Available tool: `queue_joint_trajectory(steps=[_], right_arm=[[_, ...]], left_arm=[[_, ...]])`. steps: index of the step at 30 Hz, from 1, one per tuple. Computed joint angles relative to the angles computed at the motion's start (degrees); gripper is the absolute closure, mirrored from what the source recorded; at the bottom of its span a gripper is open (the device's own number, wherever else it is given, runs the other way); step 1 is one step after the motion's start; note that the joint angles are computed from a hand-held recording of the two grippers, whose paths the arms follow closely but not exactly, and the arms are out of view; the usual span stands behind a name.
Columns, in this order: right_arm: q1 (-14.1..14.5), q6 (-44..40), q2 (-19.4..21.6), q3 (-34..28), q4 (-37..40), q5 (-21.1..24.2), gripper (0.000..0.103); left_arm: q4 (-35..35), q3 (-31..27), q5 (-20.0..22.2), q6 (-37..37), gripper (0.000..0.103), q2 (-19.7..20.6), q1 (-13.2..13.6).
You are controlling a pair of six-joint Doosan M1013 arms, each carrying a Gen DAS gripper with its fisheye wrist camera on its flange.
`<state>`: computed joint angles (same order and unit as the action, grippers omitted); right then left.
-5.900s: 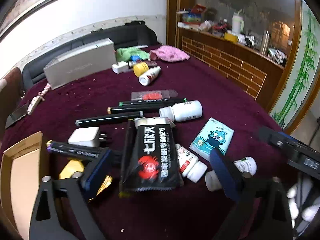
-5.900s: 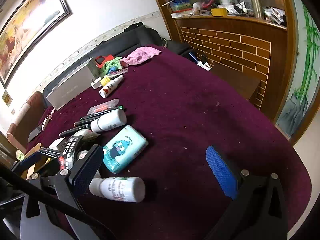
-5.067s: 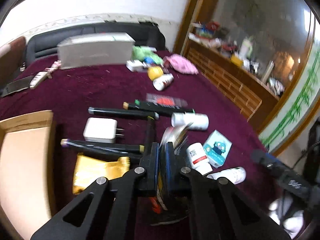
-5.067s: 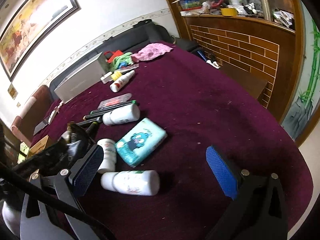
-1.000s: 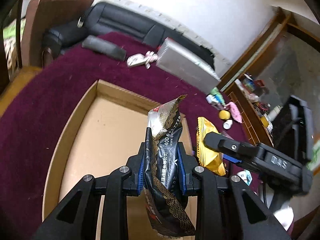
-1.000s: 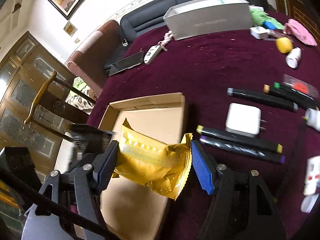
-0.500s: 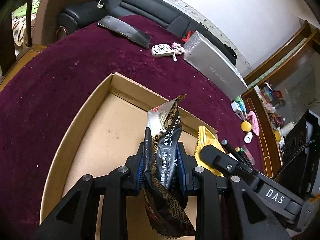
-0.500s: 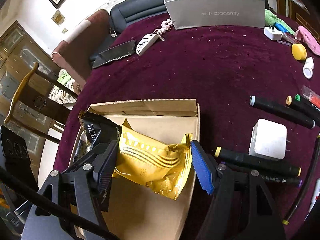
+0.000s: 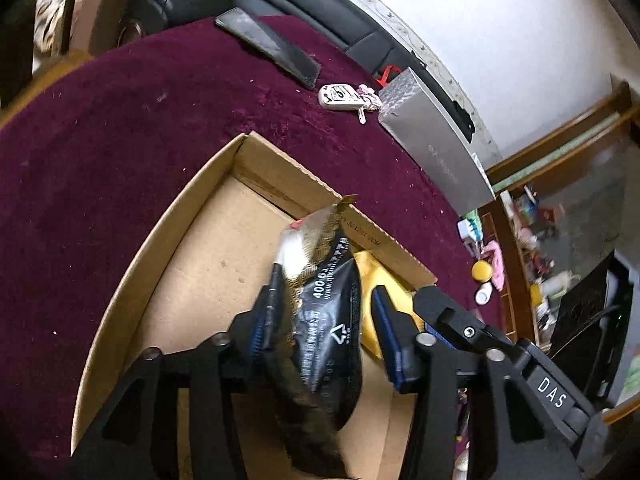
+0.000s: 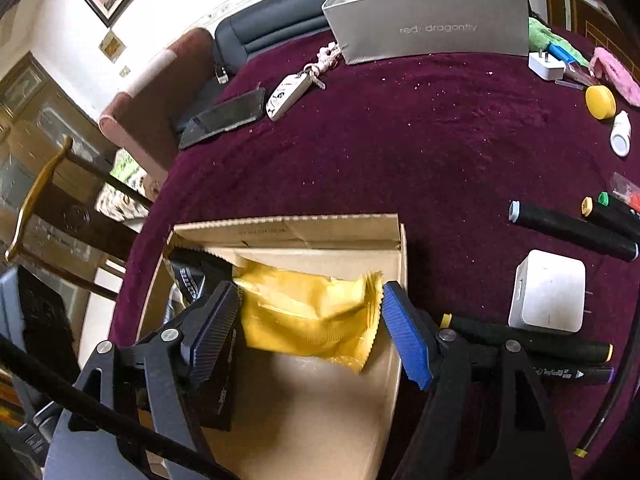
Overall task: Organize objects
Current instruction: 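Lower both packets into the cardboard box and open both grippers, then grasp the black marker with purple cap using the left gripper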
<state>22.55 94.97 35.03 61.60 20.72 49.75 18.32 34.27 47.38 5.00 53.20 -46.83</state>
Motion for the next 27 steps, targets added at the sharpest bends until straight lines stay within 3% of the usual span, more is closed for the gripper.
queue_joint_trajectory(steps=[6,11,16,20,24,27], right_arm=[[-0.5,-1.1,-1.1,1.1,1.1,-1.8,0.029],[-1.6,-2.7,-3.5,3.7,3.7,-4.0,0.029],[-3.6,-5.2,-7.9,9.2,5.7,-8.0,0.028],[-5.6,-4.5,-10.8,13.4,3.3,-10.2,0.024],[-7.4,-1.3,-11.5,15.9,0.6,-9.7,0.024],[-8.8,-2.2,-11.5,17.3,2.8,-8.7,0.024]], left_arm=[[1.5,3.1,-5.5,-2.0,0.045,-1.6,0.1],[4.3,4.3,-5.3,-4.4,0.044,-2.7,-0.2],[12.0,6.9,-4.3,-10.2,0.044,-5.3,-1.5],[16.0,6.7,-4.6,-9.9,0.044,-6.1,-3.1],[13.3,5.8,-7.2,-6.4,0.043,-5.8,-4.2],[8.3,3.5,-7.8,-0.9,0.043,-4.4,-4.8]])
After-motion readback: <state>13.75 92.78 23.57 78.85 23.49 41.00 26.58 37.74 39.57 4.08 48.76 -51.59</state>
